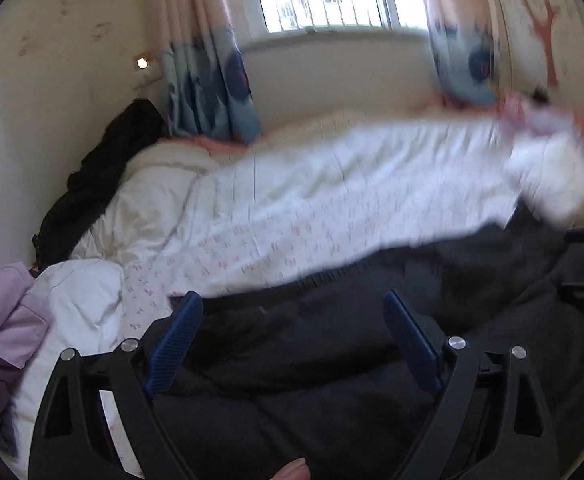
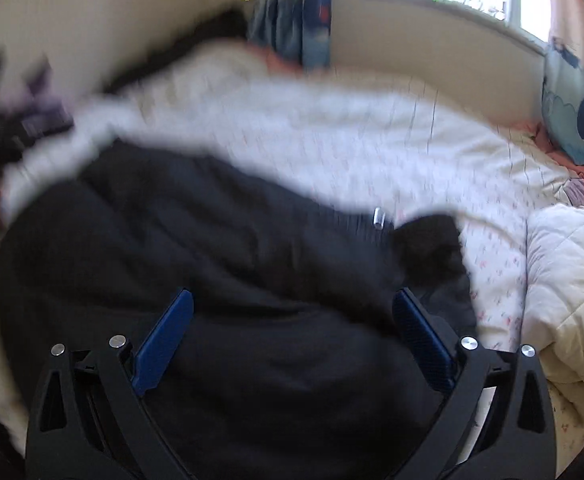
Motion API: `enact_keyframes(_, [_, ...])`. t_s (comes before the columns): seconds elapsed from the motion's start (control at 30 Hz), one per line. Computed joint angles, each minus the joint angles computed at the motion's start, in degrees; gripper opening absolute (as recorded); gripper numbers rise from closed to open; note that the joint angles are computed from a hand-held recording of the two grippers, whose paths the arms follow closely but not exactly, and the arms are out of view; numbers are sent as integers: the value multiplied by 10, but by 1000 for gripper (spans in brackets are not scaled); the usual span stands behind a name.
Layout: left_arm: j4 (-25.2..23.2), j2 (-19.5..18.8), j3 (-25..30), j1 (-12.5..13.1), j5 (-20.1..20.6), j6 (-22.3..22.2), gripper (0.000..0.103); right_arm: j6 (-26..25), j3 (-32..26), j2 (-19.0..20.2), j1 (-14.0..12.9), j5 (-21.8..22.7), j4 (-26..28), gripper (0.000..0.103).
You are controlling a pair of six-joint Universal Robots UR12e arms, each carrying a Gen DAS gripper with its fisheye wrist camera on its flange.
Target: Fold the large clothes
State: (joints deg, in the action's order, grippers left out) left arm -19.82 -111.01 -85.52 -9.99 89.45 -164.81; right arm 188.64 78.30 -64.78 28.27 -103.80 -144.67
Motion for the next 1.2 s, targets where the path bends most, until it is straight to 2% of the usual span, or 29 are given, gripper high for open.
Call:
enact_keyframes(0.03, [-18, -9, 8, -3, 8, -5, 88, 4, 3, 8, -6, 21, -2, 97])
enact_keyframes(0.07, [-53, -25, 24, -6, 27, -19, 88, 12, 11, 10, -11, 32, -21, 97])
enact_keyframes(0.1, [-95, -38, 41, -4, 28, -41, 89, 23, 15, 11, -16, 42, -30, 97])
enact_keyframes(0.17, [-115, -48, 53, 0, 17, -72, 90, 40, 14, 10, -22, 52, -22, 97])
enact_keyframes(0.23, [-98, -46, 49, -4, 40, -69, 90, 26, 12, 8, -17, 34, -18, 97])
enact_keyframes(0.33, [-13, -37, 22, -14, 73, -34, 90, -11, 28, -4, -6, 11, -100, 96])
enact_keyframes(0.4, [7, -40, 19, -18, 82, -18, 90, -9, 12, 1, -5, -5, -115, 97])
enact_keyframes(0.47, [8, -45, 22, -20, 87, -12, 90, 1, -16, 16, -9, -17, -83, 97])
enact_keyframes(0.57, [15, -49, 20, -18, 83, -18, 91, 22, -53, 44, -14, -30, -1, 97])
enact_keyframes(0.6, [12, -50, 21, -17, 75, -25, 91, 36, -56, 50, -21, -9, 18, 97])
enact_keyframes(0.63, [8, -50, 21, -14, 65, -36, 92, 54, -51, 51, -27, 13, 13, 97])
enact_keyframes(0.73, [-8, -52, 22, -9, 49, -57, 95, 67, -46, 52, -32, 23, 15, 97])
enact_keyframes(0.83, [-8, -47, 16, -12, 61, -46, 94, 56, -41, 41, -28, 19, 28, 97])
enact_keyframes(0.97, [9, -23, -10, -11, 65, -33, 94, 39, -3, 9, -26, 50, -26, 97])
enact_keyframes(1.1, [44, 9, -50, -8, 61, -32, 96, 11, 54, -35, -10, 65, -69, 97])
enact_keyframes(1.2, [57, 9, -61, -11, 75, -16, 96, -3, 67, -38, -1, 48, -43, 97])
